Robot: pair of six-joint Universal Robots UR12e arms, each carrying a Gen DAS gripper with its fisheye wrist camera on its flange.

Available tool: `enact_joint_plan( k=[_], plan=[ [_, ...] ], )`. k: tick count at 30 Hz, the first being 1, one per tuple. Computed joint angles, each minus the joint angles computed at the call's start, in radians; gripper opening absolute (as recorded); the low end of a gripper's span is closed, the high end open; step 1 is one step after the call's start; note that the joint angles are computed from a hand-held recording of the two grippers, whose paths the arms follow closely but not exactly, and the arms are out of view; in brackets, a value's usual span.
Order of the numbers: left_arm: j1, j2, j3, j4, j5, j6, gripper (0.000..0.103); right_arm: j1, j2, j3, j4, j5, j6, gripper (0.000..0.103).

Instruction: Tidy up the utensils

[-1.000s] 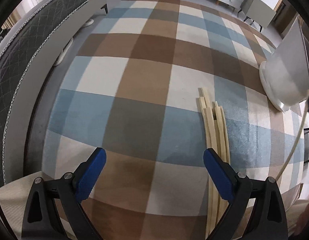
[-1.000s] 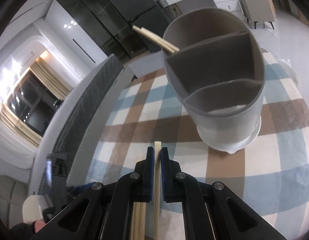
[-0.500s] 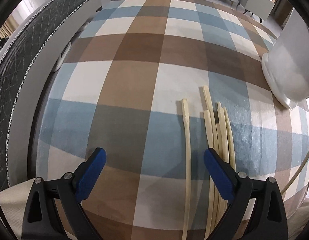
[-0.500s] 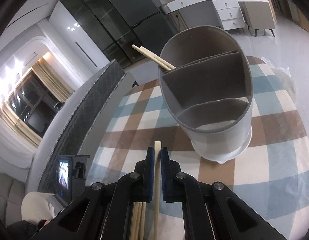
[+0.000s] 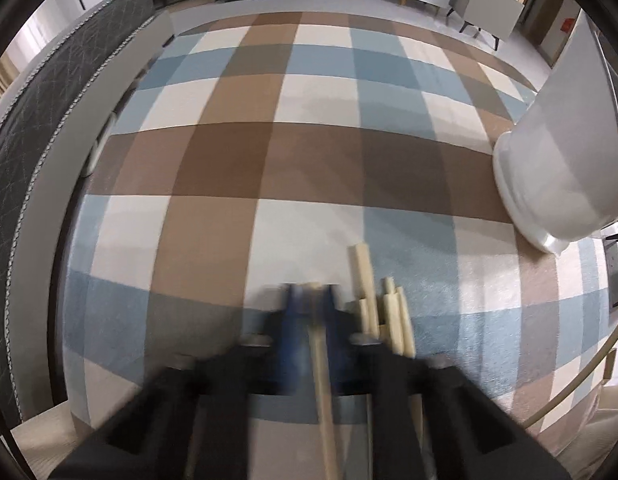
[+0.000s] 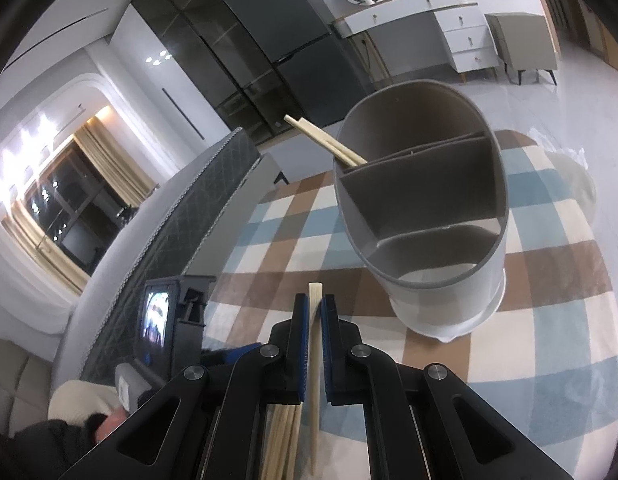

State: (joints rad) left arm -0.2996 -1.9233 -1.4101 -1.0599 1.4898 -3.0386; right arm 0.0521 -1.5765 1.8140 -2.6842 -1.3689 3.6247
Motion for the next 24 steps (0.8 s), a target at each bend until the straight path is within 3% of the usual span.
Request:
enact_joint_plan(
  k=[4,7,12,16,24],
  plan=[
    [0.016,0.003,0.001,-0.003,-0.070,-0.078,0.002,0.003,-0.006,0.003,-0.008,-0.016,-0.012,0.005],
    [0.032,0.025,-0.022,0.053,-0.097,-0.091,0.002,0.019,-0.013,0.007,-0.015,-0.048,-0.034,0.005],
    [0.058,0.101,-0.099,0.225,-0.183,-0.130,0.002,0.049,-0.026,0.012,-0.038,-0.111,-0.074,0.005],
    [0.057,0.144,-0.144,0.334,-0.198,-0.141,0.002,0.077,-0.033,0.017,-0.062,-0.170,-0.113,0.005],
    [0.058,0.170,-0.158,0.350,-0.226,-0.126,0.002,0.119,-0.057,0.045,-0.110,-0.259,-0.101,0.005]
  ],
)
